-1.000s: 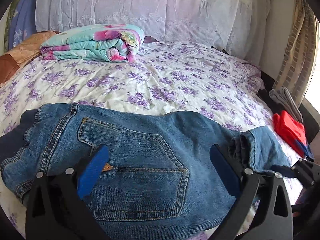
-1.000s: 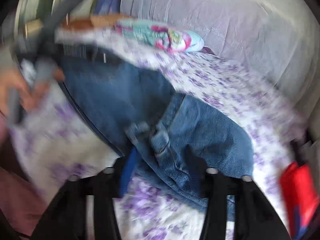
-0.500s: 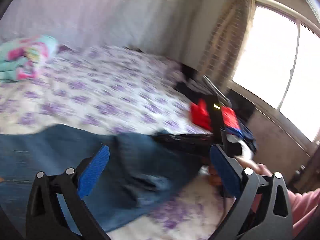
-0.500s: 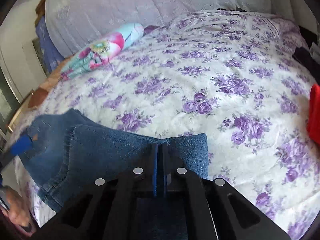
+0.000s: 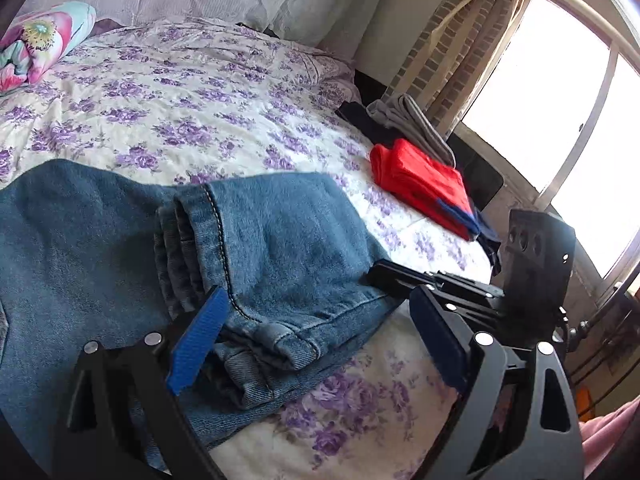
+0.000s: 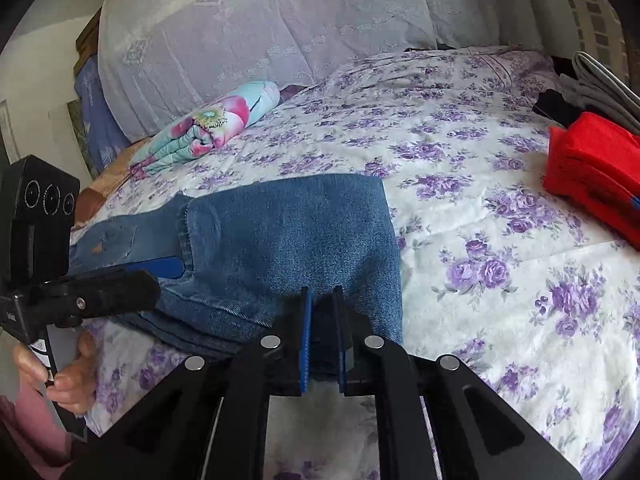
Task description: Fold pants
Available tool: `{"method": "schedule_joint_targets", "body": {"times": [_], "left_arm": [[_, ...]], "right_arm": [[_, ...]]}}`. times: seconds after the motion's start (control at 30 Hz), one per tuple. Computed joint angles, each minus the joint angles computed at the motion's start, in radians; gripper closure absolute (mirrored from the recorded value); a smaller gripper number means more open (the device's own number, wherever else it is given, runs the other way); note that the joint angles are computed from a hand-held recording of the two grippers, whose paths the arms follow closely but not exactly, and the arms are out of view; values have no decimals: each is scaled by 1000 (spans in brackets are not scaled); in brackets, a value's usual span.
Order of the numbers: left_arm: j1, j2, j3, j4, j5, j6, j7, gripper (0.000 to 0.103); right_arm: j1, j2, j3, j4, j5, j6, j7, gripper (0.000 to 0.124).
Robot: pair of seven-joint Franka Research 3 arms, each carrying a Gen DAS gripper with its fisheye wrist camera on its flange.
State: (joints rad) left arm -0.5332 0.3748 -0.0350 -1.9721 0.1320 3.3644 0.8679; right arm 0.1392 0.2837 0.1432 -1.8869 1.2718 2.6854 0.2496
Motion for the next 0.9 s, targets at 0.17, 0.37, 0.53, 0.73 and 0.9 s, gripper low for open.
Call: {"method": "schedule_joint_targets", "body": {"times": [0.17,0.37,0.53,0.73,0.9], "left_arm": [[34,14,-10,55,7,16,40,13],[164,107,-118,172,61,-143,-31,21],[317,72,-275,103,49,-83,-77,20],[188,26,-110,84,57,-108,-135,17],[201,77,-113,124,85,-193,-176,18]], "right_arm": [[-3,-3,18,-18,127,36,-130,107],[13,-6,3,-21,159,40,-162,107],[47,-45,-8,-43,25,88,-43,104],[51,-93,2,-59,141,-116,-164,104],[73,-70,9,-101,133,-91,-169,104]]}}
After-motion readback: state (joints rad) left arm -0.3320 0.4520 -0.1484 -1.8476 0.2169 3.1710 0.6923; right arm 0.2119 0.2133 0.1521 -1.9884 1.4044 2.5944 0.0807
